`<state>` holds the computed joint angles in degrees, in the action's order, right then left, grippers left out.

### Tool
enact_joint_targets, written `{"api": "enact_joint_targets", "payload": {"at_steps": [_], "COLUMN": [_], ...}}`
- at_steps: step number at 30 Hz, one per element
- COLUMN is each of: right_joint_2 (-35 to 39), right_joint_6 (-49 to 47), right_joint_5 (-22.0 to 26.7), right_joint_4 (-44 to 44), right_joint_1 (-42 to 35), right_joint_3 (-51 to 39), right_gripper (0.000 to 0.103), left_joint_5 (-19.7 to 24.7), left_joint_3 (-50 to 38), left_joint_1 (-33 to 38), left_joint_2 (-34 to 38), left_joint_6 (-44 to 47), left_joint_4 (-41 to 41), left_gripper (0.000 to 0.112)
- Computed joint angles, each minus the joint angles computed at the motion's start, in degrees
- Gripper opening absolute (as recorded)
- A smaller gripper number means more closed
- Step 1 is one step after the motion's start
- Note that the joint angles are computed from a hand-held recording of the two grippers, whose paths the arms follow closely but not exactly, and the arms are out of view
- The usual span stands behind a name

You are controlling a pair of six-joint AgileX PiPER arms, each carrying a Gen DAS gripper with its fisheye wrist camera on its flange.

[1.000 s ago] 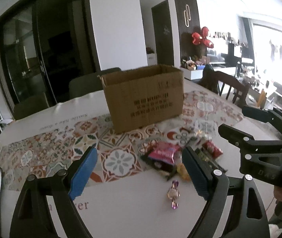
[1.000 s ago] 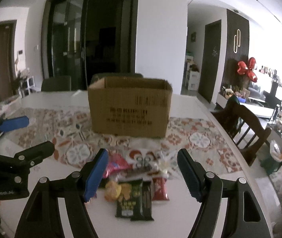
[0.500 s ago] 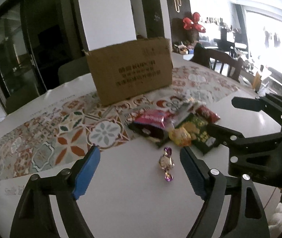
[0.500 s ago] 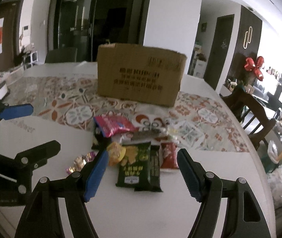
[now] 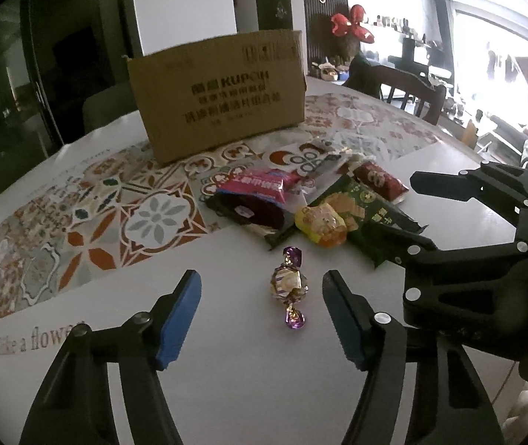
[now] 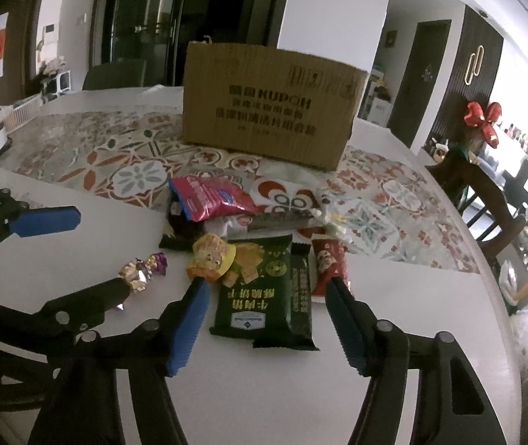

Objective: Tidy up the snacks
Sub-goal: 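Grasp the purple wrapped candy with the left tool while the right tool grasps the green cracker bag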

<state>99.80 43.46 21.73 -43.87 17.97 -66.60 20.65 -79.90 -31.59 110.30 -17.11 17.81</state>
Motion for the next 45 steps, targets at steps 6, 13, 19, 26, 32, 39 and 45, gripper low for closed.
{"api": "enact_joint_targets", "payload": {"at_steps": [6,13,19,26,32,39,45], "right_joint_2": [1.4,3.5,4.6,5.3,4.5,1.3,-1.6], "right_joint_6": [-3.6,-9.7,-15.2,-16.9,-13.6,-7.7,-4.4], "right_joint_5": [-0.4,-0.1,1.0,2.2,1.8,1.2,0.5], "right_joint_4": [3.6,9.1,15.1,16.0,13.4,9.3,6.7], "right_joint_1": [-0.7,-1.1,-1.8,-1.4,-1.3,-1.5,-1.7], "right_joint_3": [-1.2,-3.4,-5.0,-5.9,-4.7,-1.6,0.0], "right_gripper": [0.064,0.058,0.056,0.046,0.045,0.045,0.045], "left_joint_5": [1.6,3.4,5.7,6.3,6.5,5.0,4.4], "left_joint_3": [-2.6,-5.0,-7.4,-8.4,-8.8,-6.7,-6.3], "left_joint_1": [1.4,2.2,2.8,3.2,3.3,2.7,2.3], "left_joint_2": [2.2,4.2,5.7,6.4,6.6,4.2,2.0], "left_joint_6": [9.2,14.9,18.7,20.4,19.6,17.8,15.7], "left_joint_4": [-10.4,-17.3,-21.7,-24.4,-24.4,-22.9,-21.3], "left_gripper": [0.053,0.046,0.04,0.029,0.023,0.023,0.023]}}
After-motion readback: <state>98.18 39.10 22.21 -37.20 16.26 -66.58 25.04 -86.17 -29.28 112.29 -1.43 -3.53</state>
